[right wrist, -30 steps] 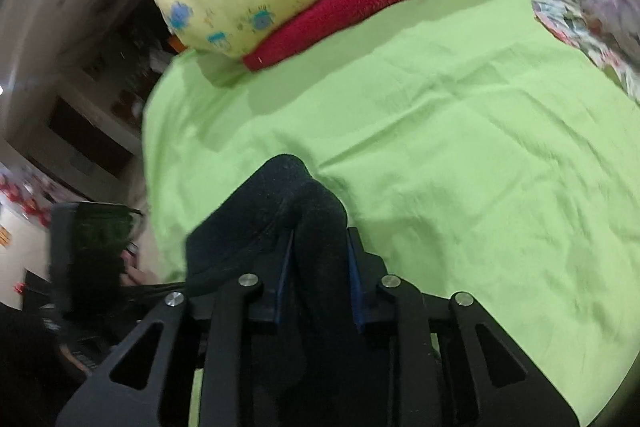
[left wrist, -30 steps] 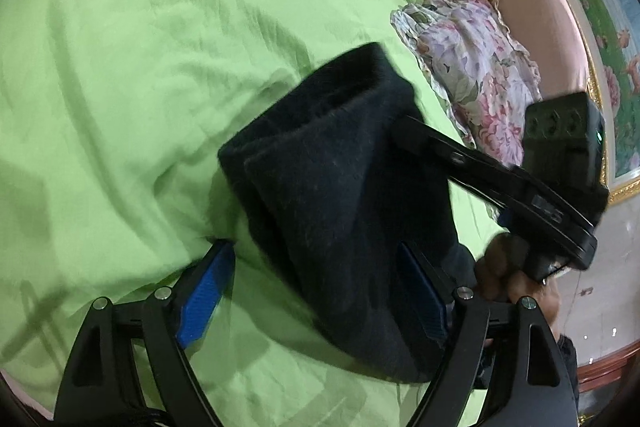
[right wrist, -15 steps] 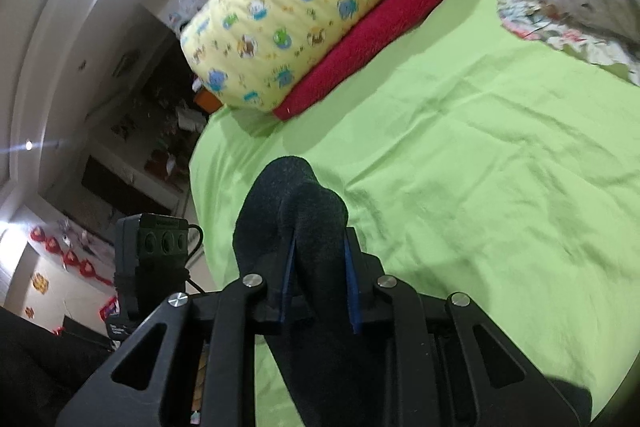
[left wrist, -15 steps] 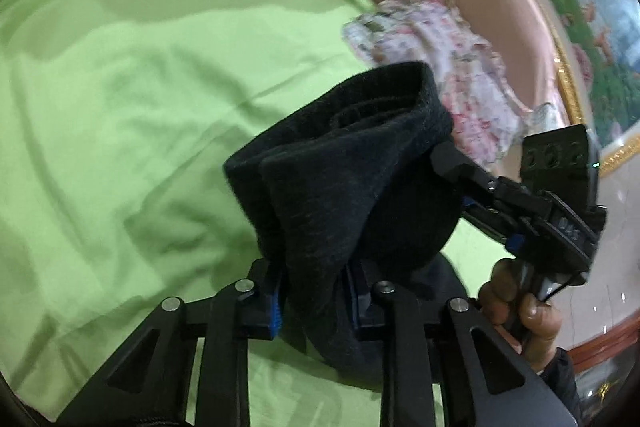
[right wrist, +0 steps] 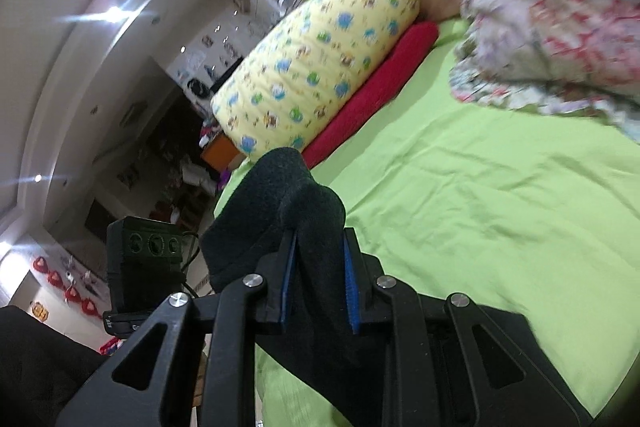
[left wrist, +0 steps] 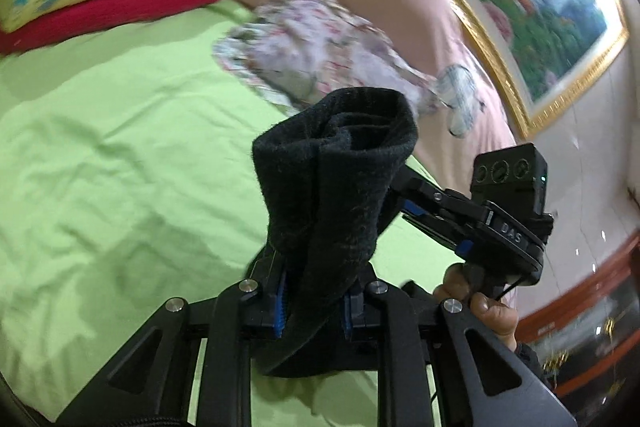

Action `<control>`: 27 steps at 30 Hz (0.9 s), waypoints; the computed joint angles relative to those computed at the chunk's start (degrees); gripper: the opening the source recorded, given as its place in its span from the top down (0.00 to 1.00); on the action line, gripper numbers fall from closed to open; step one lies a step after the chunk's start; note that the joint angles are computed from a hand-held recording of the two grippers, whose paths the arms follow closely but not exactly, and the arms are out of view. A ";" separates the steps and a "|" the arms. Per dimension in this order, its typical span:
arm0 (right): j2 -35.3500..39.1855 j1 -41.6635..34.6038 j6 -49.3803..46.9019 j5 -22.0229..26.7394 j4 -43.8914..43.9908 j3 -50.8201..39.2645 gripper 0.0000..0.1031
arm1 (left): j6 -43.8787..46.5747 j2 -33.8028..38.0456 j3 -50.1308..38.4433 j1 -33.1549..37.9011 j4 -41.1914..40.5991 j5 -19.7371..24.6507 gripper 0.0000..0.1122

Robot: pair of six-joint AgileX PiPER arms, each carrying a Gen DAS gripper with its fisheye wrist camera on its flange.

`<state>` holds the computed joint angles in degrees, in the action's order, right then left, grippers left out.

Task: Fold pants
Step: 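Lift the pants end with both grippers and fold it over the bundle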

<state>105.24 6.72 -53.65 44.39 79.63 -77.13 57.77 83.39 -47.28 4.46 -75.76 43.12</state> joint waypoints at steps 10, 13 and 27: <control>-9.71 -10.99 -12.80 4.49 10.51 17.37 0.78 | -8.03 -0.95 -3.65 -19.19 2.95 -9.15 0.84; -11.42 -13.47 -14.89 5.46 11.77 20.90 0.78 | -10.41 0.24 -5.14 -21.77 4.38 -10.10 0.84; -16.33 -23.66 -25.68 12.13 18.58 33.91 0.78 | -20.19 3.61 -9.65 -31.55 12.87 -14.34 0.84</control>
<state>88.90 -16.94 -79.33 56.52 98.21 -43.22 37.58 87.01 -56.93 -27.09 -62.88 28.78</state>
